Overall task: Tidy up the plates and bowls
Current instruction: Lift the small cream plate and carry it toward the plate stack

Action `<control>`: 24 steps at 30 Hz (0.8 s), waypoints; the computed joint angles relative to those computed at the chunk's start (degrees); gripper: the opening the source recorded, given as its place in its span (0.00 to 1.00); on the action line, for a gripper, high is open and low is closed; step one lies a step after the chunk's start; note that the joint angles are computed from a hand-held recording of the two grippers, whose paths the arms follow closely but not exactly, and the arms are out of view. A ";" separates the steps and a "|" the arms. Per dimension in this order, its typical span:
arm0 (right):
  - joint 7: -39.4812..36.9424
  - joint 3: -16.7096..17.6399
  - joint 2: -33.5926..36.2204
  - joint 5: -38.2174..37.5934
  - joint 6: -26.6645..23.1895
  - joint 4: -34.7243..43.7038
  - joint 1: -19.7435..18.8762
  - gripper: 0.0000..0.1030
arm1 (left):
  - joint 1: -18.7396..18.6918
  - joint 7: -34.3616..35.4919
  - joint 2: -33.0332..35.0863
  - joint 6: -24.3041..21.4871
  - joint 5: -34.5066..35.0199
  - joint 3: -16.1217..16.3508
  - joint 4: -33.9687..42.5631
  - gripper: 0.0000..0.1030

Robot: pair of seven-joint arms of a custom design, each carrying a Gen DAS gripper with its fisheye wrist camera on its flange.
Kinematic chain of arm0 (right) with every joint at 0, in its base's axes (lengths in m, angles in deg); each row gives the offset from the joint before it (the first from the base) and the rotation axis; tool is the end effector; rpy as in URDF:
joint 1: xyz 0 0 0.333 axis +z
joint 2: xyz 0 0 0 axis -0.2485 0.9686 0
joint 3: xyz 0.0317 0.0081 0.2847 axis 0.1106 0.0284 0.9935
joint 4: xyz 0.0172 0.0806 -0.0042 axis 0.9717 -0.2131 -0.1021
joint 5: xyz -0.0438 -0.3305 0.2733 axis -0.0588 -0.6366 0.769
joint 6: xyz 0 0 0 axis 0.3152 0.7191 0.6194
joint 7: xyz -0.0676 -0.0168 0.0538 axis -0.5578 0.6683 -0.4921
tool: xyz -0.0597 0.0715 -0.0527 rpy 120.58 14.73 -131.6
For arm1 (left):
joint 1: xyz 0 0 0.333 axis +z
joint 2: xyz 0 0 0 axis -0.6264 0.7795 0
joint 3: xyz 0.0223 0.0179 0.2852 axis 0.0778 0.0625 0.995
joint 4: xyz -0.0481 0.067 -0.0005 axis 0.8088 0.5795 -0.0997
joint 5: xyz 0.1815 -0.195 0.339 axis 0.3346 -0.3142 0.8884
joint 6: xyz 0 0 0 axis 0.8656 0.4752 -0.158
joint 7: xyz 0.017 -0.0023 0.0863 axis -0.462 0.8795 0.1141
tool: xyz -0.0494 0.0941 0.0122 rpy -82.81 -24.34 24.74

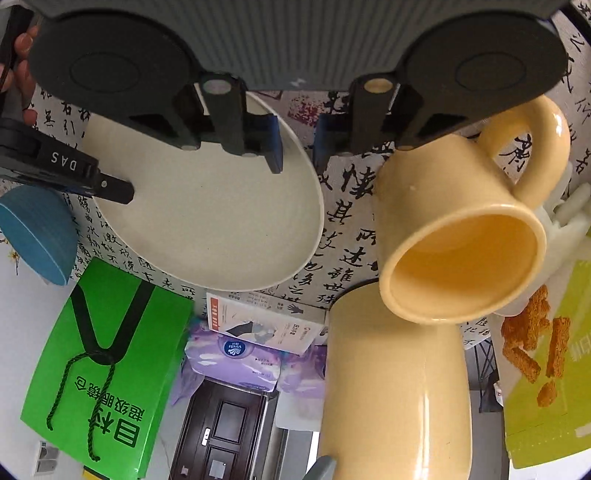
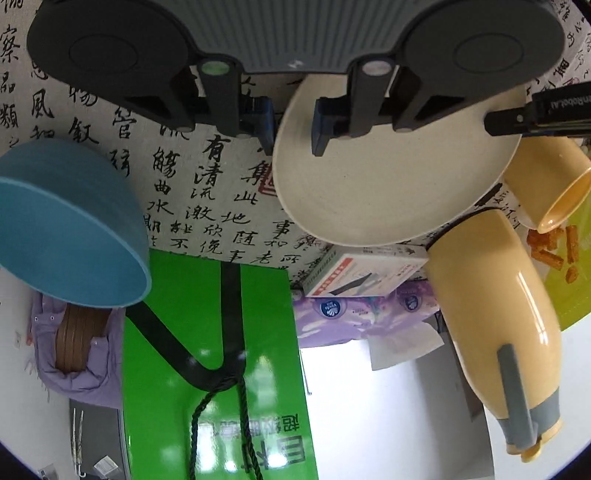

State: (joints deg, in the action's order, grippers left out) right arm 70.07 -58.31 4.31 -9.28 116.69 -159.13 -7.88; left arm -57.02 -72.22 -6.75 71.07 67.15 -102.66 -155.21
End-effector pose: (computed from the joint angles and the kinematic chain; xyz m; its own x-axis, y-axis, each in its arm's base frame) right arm 0.6263 0.0905 0.3314 0.5407 -0.8189 -0.1924 -0.6184 -0.2319 -0.7509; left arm 0.4758 -0.3247 0.3488 0.4147 -0.9004 0.1318 -0.6235 -0.3866 -0.6795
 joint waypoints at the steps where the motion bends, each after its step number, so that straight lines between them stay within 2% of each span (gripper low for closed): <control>1: 0.20 0.02 -0.16 -0.03 0.50 -0.16 0.10 0.14 | -0.14 0.30 0.07 -0.76 -0.12 -0.13 0.18 0.16; 6: 0.02 -0.61 -3.71 0.15 0.73 -2.77 0.13 0.09 | -0.99 1.93 -1.99 -1.70 -3.30 -0.88 -0.49 0.16; 11: -2.24 -3.03 -12.26 1.92 -0.62 -9.02 0.55 0.09 | -2.53 2.34 -6.67 -5.20 -4.78 -3.37 -1.38 0.16; 19: -2.60 -10.52 -30.43 -1.43 -3.11 -22.72 1.63 0.09 | -5.91 1.46 -12.40 -9.91 -7.98 -8.89 -1.39 0.16; 24: -1.81 -16.67 -42.78 -7.90 -5.53 -32.53 -1.81 0.10 | -9.67 -1.13 -8.57 -13.54 -5.37 -12.63 3.36 0.16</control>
State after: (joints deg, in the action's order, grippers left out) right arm 68.25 -74.98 -38.48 -17.18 111.16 -191.66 -9.69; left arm -66.69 -73.35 -15.32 57.54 61.77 -115.30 -151.85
